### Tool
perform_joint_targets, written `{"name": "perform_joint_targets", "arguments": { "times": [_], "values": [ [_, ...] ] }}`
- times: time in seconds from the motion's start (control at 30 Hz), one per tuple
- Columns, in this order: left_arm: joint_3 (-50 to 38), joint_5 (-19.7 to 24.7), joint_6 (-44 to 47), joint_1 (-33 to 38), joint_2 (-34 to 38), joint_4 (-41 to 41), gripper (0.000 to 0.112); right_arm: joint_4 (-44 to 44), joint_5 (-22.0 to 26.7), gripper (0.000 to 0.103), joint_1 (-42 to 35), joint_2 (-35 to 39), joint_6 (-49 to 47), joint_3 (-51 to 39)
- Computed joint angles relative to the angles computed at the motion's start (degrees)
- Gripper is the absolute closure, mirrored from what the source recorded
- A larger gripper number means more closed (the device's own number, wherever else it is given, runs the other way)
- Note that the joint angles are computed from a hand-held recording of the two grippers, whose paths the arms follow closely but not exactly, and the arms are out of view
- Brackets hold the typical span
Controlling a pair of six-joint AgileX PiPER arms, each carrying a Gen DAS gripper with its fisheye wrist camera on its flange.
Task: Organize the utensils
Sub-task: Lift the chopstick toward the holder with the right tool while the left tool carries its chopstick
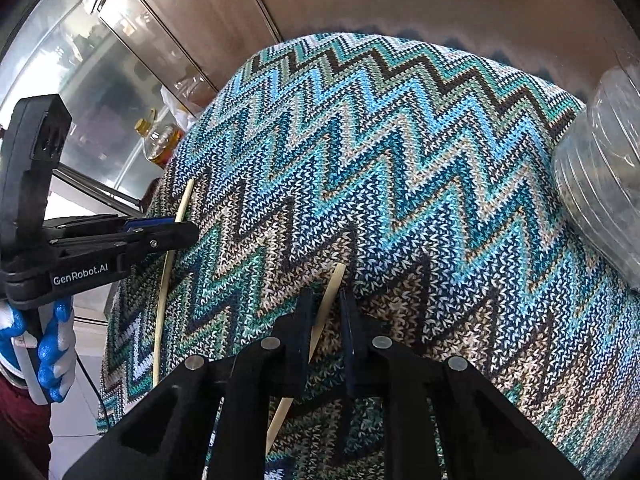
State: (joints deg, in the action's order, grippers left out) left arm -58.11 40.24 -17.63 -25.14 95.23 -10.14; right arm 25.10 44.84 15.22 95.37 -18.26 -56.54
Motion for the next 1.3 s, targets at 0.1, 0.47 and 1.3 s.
{"name": "perform_joint_targets", "arguments": {
  "times": [0.1,0.47,1.3],
  "values": [
    [-0.36,0.24,-2.98,-1.06,0.21,2.81,0.102,-4.08,-1.81,0.089,3.11,0.4,4.99,-0.66],
    [-1.72,-0.37,-13.72,-6.94,1.03,11.48,0.105,-12.57,-10.3,0.098,12.84,-4.46,19.14,5.4],
    [1.19,22.83,-64.4,-50.99,-28.86,55.4,0.108,-7.78,4.67,0.098,8.31,-59.67,18.7,15.24]
  ]
}}
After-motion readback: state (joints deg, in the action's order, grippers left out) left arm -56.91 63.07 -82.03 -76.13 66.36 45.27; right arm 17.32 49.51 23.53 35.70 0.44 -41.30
